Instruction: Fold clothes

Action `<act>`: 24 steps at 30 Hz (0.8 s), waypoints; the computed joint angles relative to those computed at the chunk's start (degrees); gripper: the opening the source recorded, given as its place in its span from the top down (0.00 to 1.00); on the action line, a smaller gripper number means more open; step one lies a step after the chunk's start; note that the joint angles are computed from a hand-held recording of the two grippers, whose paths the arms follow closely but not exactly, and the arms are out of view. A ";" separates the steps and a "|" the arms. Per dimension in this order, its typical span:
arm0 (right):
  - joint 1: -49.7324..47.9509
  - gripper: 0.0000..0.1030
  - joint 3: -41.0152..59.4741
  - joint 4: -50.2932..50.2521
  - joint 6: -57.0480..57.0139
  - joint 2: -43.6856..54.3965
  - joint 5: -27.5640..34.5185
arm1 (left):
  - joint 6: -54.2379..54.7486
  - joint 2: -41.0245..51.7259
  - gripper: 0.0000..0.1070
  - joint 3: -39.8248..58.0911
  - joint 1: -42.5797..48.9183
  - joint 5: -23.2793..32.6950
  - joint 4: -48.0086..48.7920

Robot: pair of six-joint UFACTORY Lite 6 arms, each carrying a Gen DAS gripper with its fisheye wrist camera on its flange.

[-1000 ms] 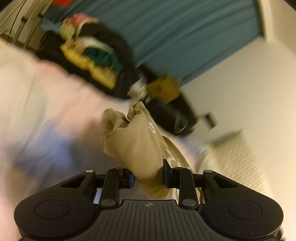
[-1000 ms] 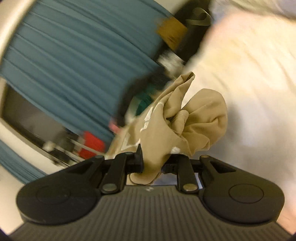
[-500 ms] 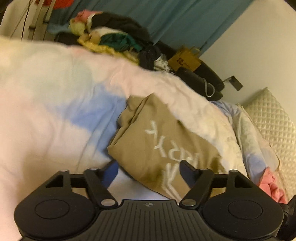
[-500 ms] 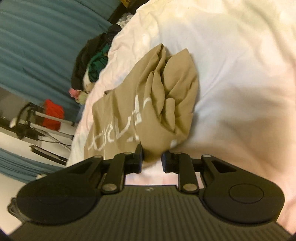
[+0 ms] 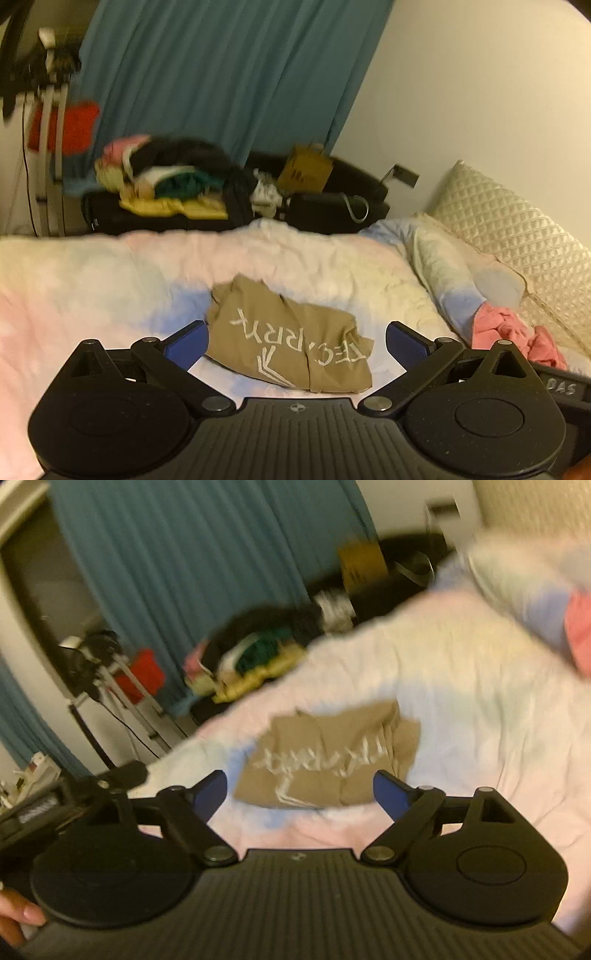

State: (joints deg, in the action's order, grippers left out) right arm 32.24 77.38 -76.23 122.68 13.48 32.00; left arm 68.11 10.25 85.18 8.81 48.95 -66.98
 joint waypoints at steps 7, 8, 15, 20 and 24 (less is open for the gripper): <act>16.51 0.15 -6.47 -5.74 7.90 -7.69 17.04 | 14.34 -23.23 0.04 -19.08 15.86 10.62 -6.38; 18.89 0.15 -6.91 -6.24 8.46 -7.62 19.71 | 16.05 -25.59 0.04 -21.11 19.07 13.55 -6.95; 28.26 0.15 -6.08 -8.67 13.10 -0.82 31.43 | 26.98 -32.54 0.04 -30.11 35.11 26.46 -8.66; 29.85 0.15 -4.92 -10.99 16.84 5.23 33.02 | 34.14 -31.88 0.04 -34.87 40.10 28.18 -10.32; 29.23 0.15 -2.52 -12.27 17.85 10.57 32.29 | 39.45 -29.16 0.04 -37.11 40.56 26.11 -11.08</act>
